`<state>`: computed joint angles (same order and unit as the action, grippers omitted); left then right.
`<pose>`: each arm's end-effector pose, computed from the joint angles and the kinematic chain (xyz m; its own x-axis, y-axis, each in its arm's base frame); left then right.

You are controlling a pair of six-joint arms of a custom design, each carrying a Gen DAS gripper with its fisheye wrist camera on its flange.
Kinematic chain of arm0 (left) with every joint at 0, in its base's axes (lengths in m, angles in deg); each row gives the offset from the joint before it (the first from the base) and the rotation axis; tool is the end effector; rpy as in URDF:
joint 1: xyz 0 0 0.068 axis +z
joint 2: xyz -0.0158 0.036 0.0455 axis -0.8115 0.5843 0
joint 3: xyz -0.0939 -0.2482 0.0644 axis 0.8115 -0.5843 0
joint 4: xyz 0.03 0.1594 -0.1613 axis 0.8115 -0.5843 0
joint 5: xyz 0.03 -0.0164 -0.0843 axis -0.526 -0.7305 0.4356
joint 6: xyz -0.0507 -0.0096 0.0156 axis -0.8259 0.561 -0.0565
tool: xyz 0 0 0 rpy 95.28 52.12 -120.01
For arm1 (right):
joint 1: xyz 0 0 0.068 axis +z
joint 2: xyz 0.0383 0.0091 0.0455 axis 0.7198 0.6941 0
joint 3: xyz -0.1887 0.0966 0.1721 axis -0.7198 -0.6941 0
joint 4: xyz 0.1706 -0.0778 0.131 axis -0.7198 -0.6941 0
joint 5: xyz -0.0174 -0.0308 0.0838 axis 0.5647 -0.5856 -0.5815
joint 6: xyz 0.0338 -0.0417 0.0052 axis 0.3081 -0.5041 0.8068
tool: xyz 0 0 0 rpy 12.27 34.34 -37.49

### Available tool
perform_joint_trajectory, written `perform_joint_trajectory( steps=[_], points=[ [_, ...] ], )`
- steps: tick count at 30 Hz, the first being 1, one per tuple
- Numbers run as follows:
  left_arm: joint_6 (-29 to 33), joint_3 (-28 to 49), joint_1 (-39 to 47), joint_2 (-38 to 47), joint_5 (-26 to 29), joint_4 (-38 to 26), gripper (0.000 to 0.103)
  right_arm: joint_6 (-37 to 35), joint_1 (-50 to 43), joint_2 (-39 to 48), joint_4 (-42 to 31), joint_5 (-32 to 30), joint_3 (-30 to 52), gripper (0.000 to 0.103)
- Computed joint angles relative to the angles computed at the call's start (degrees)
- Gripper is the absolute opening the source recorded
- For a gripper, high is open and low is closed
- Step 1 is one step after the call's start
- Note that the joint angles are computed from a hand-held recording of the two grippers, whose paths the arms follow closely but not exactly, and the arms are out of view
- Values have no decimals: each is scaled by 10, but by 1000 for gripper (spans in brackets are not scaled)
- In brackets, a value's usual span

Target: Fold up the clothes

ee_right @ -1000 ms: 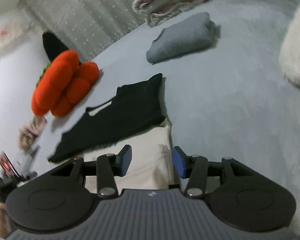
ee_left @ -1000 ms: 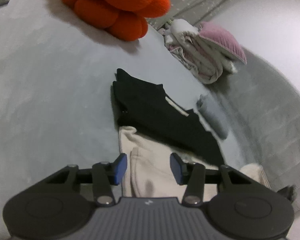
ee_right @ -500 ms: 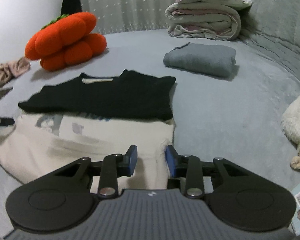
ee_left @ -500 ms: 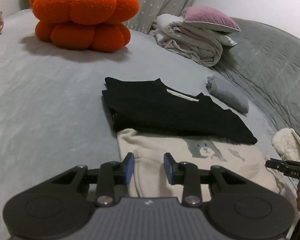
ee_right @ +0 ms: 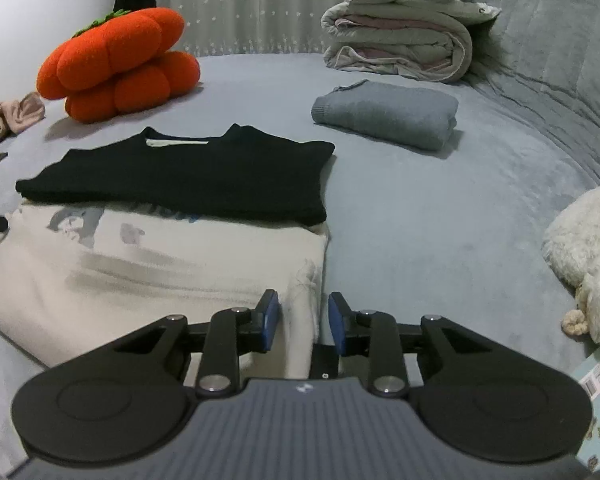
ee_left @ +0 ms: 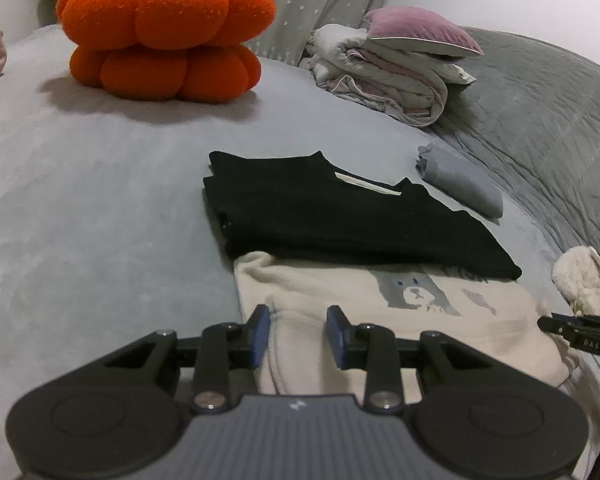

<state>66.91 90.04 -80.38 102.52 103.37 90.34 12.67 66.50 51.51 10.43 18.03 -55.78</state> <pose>0.2936 -0.1558 0.0940 -0.6637 0.1188 -0.7385 0.5087 0.7956 -0.3291 0.1755 0.0491 0.1005 -0.6011 0.1020 -0.7926 0.1959 0.9804 -0.0224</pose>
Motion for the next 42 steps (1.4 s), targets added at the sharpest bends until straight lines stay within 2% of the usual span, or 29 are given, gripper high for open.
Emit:
perform_joint_trajectory(
  steps=[1, 2, 5, 7, 13, 18, 20, 25, 29, 32, 34, 35, 36, 37, 38, 40, 42],
  points=[
    [5, -4, -3, -2, -8, 3, 23, 1, 9, 3, 2, 12, 0, 23],
    [12, -9, -7, -4, -16, 6, 10, 3, 20, 8, 4, 24, 0, 18],
    [13, -39, -15, -9, -31, 54, 8, 0, 69, 35, 18, 94, 2, 8],
    [9, -66, -19, -12, -43, 99, 7, -1, 99, 55, 35, 136, -1, 5],
    [-9, -140, -28, -17, -77, 242, 6, -15, 177, 85, 124, 263, -29, 5],
    [-42, -157, -36, -5, -115, 327, 6, -94, 169, 93, 214, 297, -31, 5],
    [-40, -147, -43, -1, -135, 328, 6, -127, 148, 105, 250, 288, -23, 5],
    [-44, -98, -54, 28, -180, 297, 6, -154, 95, 145, 269, 248, 17, 5],
    [-34, -51, -62, 55, -204, 251, 6, -143, 65, 179, 228, 218, 62, 5],
    [-25, -11, -66, 65, -211, 184, 7, -139, 40, 210, 182, 188, 96, 5],
    [-26, 11, -63, 65, -205, 135, 13, -130, 27, 221, 147, 172, 115, 5],
    [-29, 10, -62, 61, -208, 131, 14, -127, 23, 223, 136, 168, 121, 5],
    [-32, 7, -62, 57, -212, 130, 24, -127, 21, 221, 128, 165, 124, 10],
    [-35, 4, -61, 53, -216, 129, 37, -126, 23, 218, 122, 168, 125, 17],
    [-39, -7, -64, 46, -226, 139, 42, -122, 29, 211, 116, 177, 123, 22],
    [-46, -30, -70, 28, -232, 159, 44, -104, 40, 188, 107, 190, 112, 38],
    [-54, -45, -78, 12, -220, 167, 45, -81, 54, 169, 92, 193, 107, 38]
  ],
)
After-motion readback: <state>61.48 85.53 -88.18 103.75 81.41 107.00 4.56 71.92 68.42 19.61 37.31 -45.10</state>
